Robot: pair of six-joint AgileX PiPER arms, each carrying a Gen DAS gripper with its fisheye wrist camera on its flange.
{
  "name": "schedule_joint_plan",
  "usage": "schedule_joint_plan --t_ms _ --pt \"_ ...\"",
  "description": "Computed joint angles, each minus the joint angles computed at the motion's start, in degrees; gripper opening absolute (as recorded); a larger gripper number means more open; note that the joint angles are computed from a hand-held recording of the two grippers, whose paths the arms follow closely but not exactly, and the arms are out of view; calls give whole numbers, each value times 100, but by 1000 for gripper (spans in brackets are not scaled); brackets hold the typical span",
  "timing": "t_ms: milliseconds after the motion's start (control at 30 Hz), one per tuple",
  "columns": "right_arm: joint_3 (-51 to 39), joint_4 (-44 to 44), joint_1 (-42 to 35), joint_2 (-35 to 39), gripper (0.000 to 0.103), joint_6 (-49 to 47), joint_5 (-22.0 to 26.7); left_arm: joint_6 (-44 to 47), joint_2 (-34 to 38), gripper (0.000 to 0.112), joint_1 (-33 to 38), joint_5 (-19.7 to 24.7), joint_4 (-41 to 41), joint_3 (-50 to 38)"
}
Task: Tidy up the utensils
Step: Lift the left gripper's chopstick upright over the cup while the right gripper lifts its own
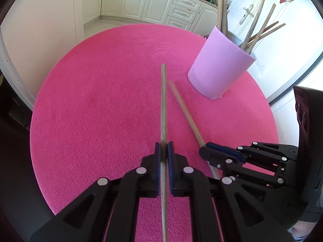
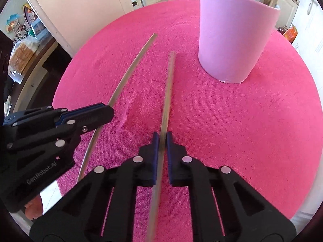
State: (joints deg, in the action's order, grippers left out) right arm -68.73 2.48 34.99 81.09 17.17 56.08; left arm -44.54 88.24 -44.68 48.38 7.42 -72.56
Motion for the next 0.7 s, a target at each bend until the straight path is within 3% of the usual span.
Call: schedule_joint_plan --t_ms 333,567,700 --pt "237 214 -163 -715 7 -217 -459 -731 -523 7 -206 -400 744 289" --pt "529 721 -519 -1455 7 -683 -1118 -1910 -925 7 -633 -1052 2196 522" --pt "672 787 -678 -1848 7 -806 -1608 -3192 -1011 7 -984 -1385 3771 632"
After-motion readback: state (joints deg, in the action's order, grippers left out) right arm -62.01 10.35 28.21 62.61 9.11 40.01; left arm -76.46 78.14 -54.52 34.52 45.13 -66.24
